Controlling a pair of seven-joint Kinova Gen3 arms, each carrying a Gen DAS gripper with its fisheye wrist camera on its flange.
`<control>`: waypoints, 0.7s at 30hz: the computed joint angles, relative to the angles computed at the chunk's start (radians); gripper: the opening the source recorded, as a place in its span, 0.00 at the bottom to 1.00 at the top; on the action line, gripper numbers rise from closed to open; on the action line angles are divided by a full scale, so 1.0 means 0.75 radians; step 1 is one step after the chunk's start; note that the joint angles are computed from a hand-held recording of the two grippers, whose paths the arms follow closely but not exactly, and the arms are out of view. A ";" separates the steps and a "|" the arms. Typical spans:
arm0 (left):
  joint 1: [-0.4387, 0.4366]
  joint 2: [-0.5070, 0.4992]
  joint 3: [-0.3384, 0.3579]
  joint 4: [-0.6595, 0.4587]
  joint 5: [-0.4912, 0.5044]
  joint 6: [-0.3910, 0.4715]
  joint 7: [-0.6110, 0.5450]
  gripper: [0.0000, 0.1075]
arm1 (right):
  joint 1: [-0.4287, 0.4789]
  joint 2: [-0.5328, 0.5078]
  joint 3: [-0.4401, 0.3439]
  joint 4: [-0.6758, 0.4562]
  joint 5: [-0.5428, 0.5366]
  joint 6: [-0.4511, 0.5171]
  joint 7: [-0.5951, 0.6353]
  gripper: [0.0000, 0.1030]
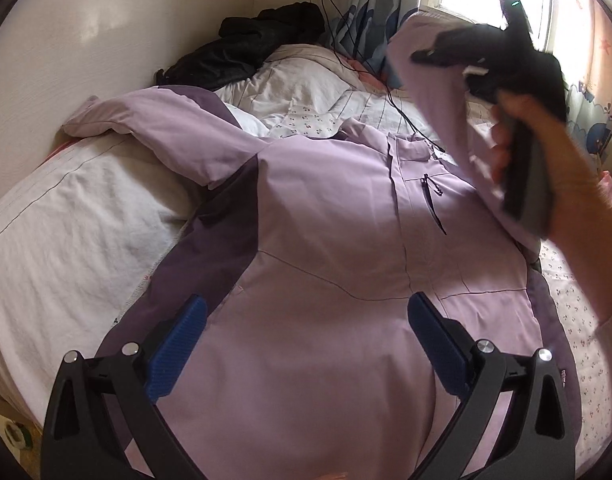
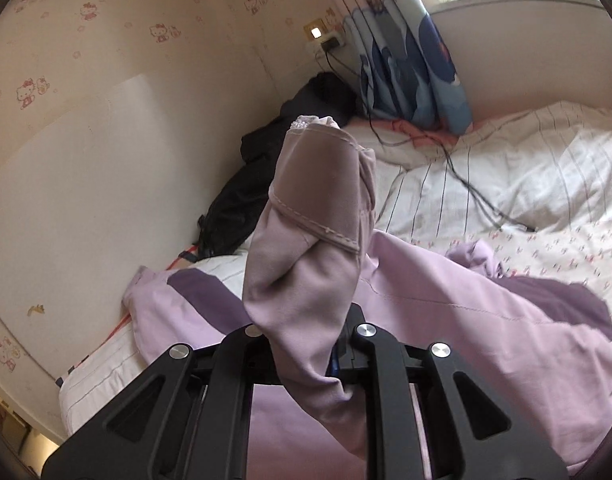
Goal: Fold large clothes
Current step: 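Carry the sleeve across the jacket body and lay it down with the right gripper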
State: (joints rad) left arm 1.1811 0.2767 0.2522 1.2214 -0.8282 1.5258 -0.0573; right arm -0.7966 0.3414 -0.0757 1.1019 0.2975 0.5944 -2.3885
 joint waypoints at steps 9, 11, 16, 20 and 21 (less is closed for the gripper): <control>0.010 0.030 0.000 -0.030 0.025 -0.033 -0.045 0.90 | -0.076 0.123 0.013 0.064 -0.007 -0.069 -0.048 0.13; 0.016 0.035 -0.006 -0.037 0.032 -0.047 -0.054 0.90 | -0.096 0.155 0.021 0.063 -0.011 -0.082 -0.054 0.13; 0.026 0.041 -0.018 -0.047 0.043 -0.064 -0.071 0.90 | -0.149 0.214 0.038 0.028 0.002 -0.053 -0.036 0.13; 0.017 0.022 -0.022 -0.027 0.066 -0.096 -0.057 0.90 | -0.106 0.305 -0.032 -0.101 -0.099 0.094 0.064 0.31; 0.014 0.018 -0.021 -0.023 0.069 -0.101 -0.051 0.90 | -0.091 0.332 -0.054 -0.140 -0.137 0.131 0.098 0.37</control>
